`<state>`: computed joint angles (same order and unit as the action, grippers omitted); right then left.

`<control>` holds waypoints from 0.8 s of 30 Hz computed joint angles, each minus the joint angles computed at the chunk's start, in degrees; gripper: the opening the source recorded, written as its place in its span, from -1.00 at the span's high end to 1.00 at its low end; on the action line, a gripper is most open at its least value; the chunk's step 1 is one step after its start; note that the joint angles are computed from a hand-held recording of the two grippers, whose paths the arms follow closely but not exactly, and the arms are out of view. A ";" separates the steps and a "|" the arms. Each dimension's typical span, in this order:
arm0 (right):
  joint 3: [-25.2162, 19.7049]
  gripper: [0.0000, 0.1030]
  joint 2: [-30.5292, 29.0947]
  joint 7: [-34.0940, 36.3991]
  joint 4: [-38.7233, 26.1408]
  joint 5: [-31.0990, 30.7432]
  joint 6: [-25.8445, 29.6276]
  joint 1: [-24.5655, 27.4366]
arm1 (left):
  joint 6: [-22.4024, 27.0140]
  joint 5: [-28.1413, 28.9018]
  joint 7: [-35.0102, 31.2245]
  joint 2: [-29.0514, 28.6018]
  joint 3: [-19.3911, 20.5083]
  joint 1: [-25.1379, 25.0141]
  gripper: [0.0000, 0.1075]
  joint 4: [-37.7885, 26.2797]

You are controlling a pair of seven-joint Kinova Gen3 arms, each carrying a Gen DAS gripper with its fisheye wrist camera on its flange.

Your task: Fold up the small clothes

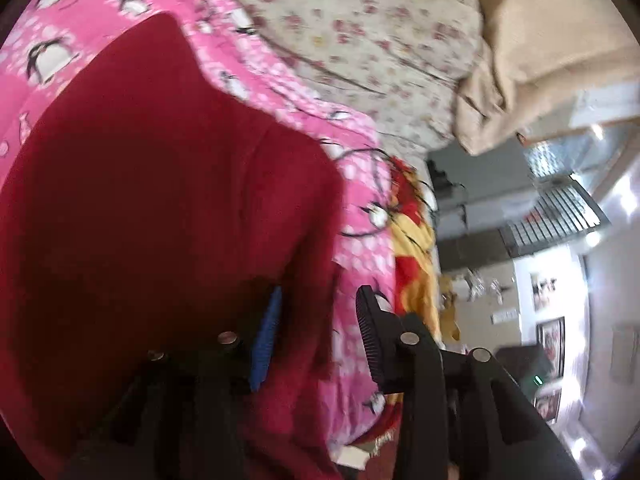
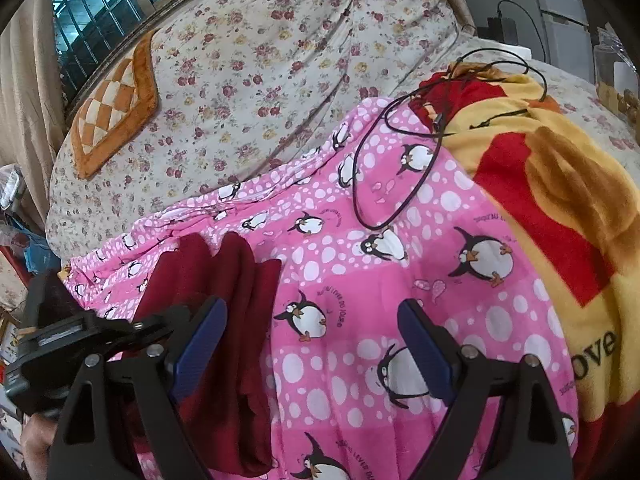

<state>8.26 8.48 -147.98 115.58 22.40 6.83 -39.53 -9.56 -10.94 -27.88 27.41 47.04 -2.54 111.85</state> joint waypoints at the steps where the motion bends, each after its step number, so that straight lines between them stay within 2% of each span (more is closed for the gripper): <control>1: 1.07 -0.75 0.05 -0.75 -0.09 0.81 0.23 -1.10 | 0.20 -0.88 -0.43 -0.82 0.93 -0.86 0.46 0.29; 3: 1.97 -0.67 0.02 -2.07 -0.11 2.38 0.54 -2.11 | 0.12 -2.92 -1.72 -3.73 2.61 -2.99 0.46 1.87; 6: -1.02 -0.41 -0.26 -1.97 0.28 3.33 -0.30 0.70 | 3.47 -3.32 -4.16 -11.11 0.04 -2.82 0.46 4.54; 8: -1.82 0.09 -0.76 2.22 1.50 0.95 -3.53 1.65 | 5.98 -2.38 -5.31 -14.81 -2.49 -1.76 0.46 6.34; 9: -1.07 0.22 -1.13 4.55 2.42 -0.22 -5.86 0.90 | 7.09 -1.44 -6.13 -15.99 -3.79 -0.98 0.46 7.16; 10: -0.77 0.44 -1.71 6.77 3.29 -0.55 -8.19 0.31 | 7.26 -0.32 -6.92 -16.61 -4.11 -1.26 0.46 8.22; 11: -1.30 0.61 -2.51 9.10 4.12 0.05 -10.52 0.21 | 6.65 0.22 -6.95 -17.09 -3.38 -2.49 0.46 9.64; 14: -8.14 0.70 -4.02 15.50 3.64 3.77 -11.92 2.58 | 2.17 1.60 -6.63 -16.75 -2.52 -4.34 0.46 14.11; 16: -13.45 0.70 -2.38 16.21 0.57 6.64 -8.19 2.99 | -1.15 1.77 -5.98 -15.97 -5.38 -1.64 0.46 15.81; 18: -17.71 0.71 0.95 17.44 -3.51 7.05 -3.53 3.42 | -2.49 3.12 -7.17 -15.59 -10.16 3.57 0.46 16.13; 20: -17.71 0.71 4.59 20.91 -7.86 3.84 1.13 1.61 | -2.96 4.16 -8.11 -14.94 -14.49 8.24 0.46 15.82; 22: -14.31 0.72 8.26 24.15 -12.15 -0.82 5.79 -2.05 | -4.38 4.46 -7.85 -15.11 -17.28 11.05 0.46 16.50; 23: -11.65 0.83 9.15 25.92 -13.70 -3.08 8.12 -4.46 | -5.50 4.14 -7.69 -15.07 -18.39 12.06 0.46 17.02; 24: -9.00 0.85 9.82 27.74 -14.91 -4.40 10.45 -6.85 | -6.07 3.05 -6.88 -14.74 -18.76 12.25 0.46 16.94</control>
